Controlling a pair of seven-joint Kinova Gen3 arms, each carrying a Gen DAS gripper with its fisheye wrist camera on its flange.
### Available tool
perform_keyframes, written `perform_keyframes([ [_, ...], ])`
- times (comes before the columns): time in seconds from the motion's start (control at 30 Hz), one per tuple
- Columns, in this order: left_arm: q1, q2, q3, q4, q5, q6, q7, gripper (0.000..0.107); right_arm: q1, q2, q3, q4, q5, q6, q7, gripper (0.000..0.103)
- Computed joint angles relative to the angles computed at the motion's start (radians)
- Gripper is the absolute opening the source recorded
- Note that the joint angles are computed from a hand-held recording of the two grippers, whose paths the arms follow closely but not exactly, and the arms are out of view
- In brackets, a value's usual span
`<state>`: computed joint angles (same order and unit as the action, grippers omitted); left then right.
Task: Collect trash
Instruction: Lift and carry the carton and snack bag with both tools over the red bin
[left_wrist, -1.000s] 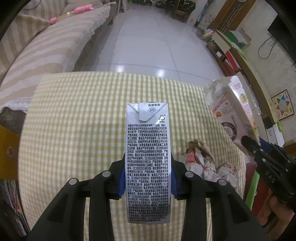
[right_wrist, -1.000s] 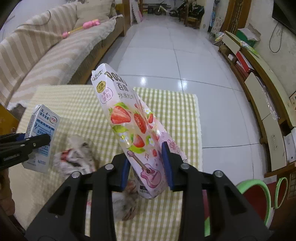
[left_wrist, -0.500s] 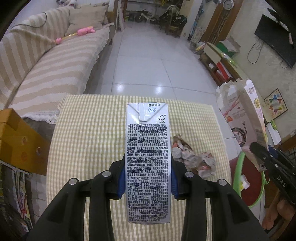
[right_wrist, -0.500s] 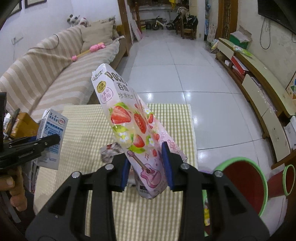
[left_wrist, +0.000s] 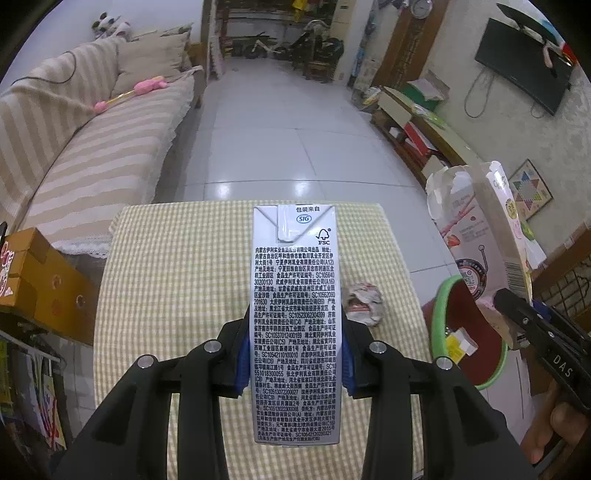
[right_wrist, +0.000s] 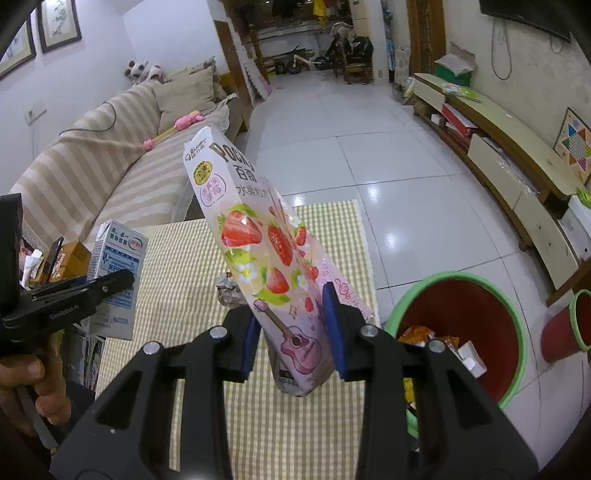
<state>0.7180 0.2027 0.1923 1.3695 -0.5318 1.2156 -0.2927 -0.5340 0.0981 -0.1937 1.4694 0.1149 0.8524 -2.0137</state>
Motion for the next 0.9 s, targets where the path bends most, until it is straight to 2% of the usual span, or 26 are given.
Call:
perform_keyframes([
  [0.37, 0.075, 0.091, -0.008, -0.129, -0.006, 0.013, -0.059, 0.035, 0.072, -0.09, 0.014, 0.103, -0.039, -0.03, -0.001, 0.032],
  [0.67, 0.11, 0.208, -0.043, -0.279, 0.076, -0.031, -0.194, 0.035, 0.182, -0.154, 0.055, 0.199, -0.105, -0.048, 0.036, 0.032],
  [0.9, 0.116, 0.308, -0.062, -0.406, 0.181, -0.09, -0.327, 0.035, 0.258, -0.173, 0.092, 0.257, -0.164, -0.059, 0.086, 0.032],
])
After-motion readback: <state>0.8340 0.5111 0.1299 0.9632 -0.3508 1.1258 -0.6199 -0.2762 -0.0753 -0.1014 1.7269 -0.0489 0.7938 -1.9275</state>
